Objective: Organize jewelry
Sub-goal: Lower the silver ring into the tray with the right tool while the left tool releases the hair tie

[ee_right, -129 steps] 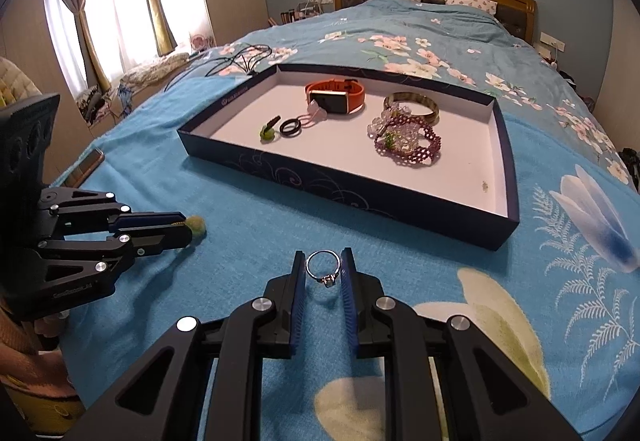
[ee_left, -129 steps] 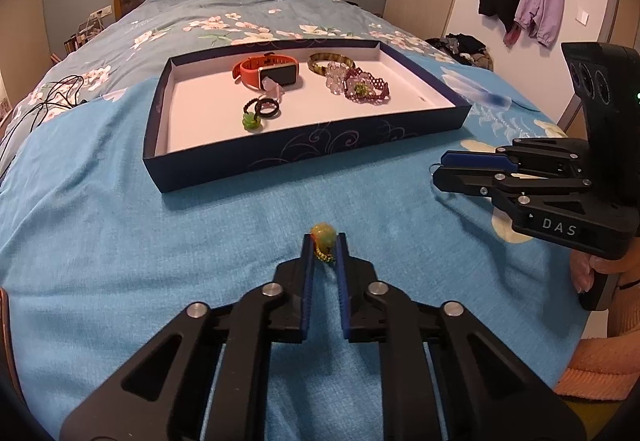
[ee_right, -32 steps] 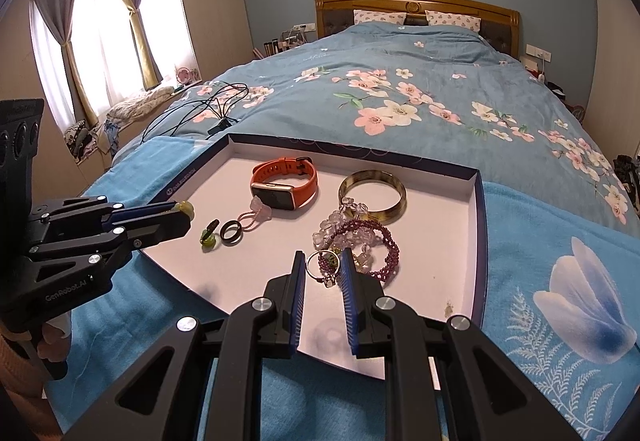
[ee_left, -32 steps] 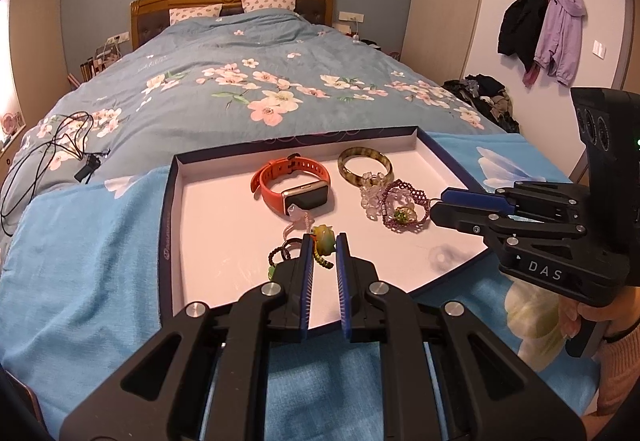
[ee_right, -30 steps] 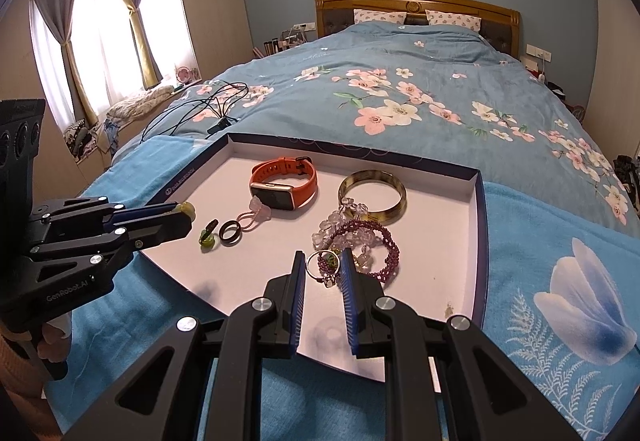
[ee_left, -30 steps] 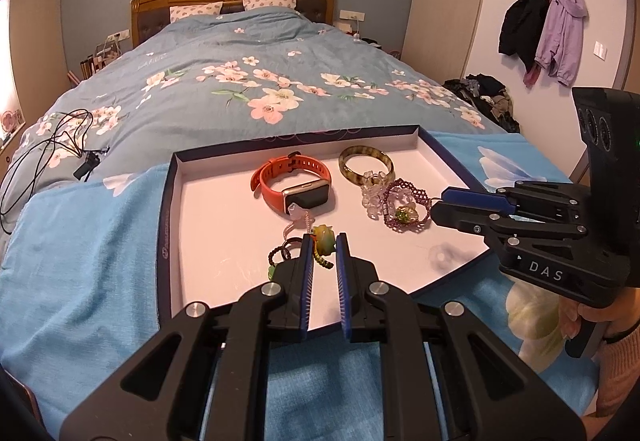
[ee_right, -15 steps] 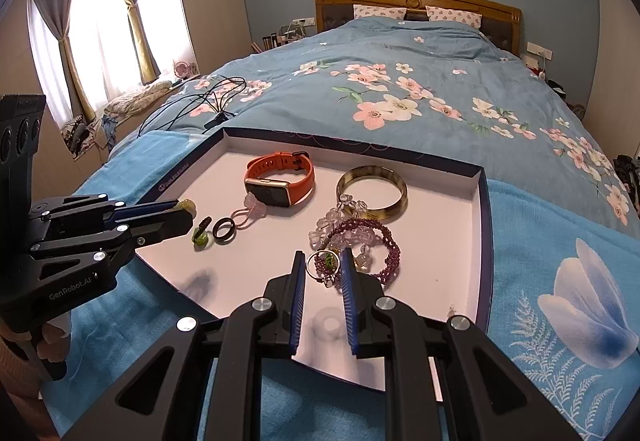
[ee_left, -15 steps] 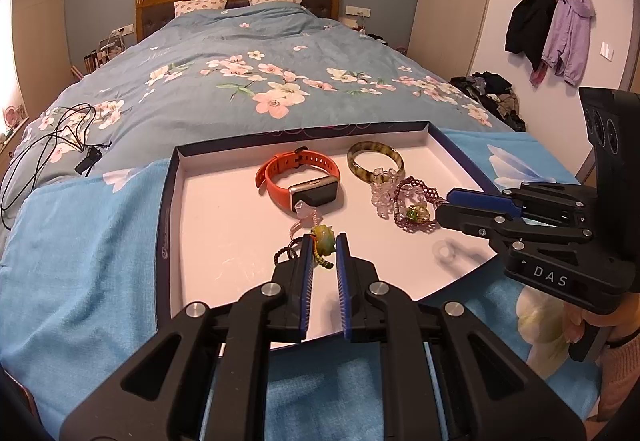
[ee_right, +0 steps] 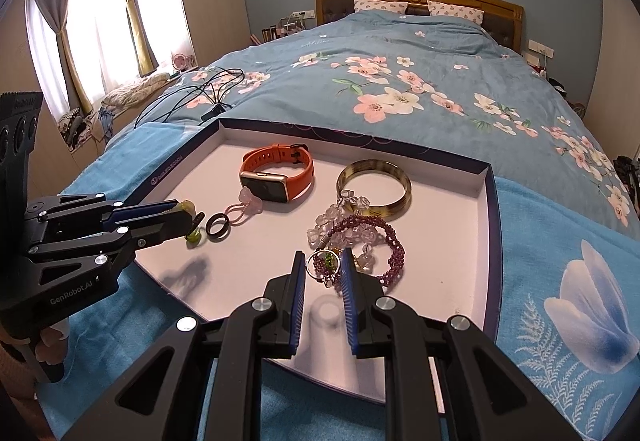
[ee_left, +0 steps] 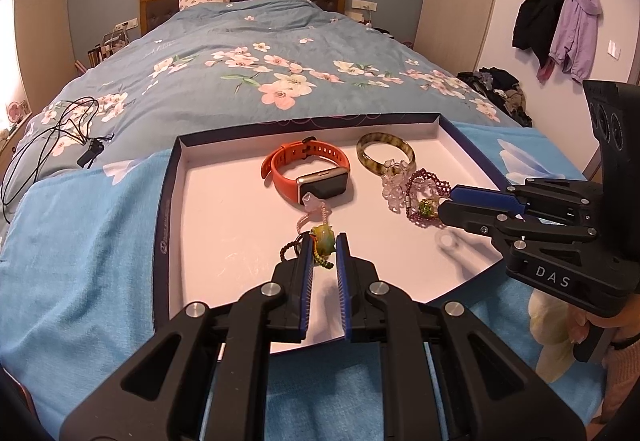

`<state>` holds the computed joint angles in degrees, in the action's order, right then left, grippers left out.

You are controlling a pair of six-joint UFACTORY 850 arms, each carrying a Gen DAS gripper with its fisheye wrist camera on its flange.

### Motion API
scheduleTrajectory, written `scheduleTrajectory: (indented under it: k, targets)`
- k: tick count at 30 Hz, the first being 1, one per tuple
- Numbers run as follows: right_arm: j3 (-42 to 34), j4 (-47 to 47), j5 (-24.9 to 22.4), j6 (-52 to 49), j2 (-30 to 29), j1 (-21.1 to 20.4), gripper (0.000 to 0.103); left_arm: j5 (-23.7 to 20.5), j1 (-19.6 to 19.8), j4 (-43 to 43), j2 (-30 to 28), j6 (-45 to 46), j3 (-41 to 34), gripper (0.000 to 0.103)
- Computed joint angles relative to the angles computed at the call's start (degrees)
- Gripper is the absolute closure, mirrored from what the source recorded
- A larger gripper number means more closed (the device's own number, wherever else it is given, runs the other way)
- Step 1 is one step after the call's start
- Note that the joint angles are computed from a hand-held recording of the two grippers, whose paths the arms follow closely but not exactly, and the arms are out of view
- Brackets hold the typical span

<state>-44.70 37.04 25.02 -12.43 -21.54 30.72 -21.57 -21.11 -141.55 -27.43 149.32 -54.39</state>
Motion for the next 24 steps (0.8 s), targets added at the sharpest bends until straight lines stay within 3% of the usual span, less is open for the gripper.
scheduleTrajectory:
  k: [24]
  targets:
    - [-1.62,3.8,-1.19,-3.79,-1.91,0.24,0.087,1.35,-0.01,-1.78,-1.15,1.25,-0.65,0.091]
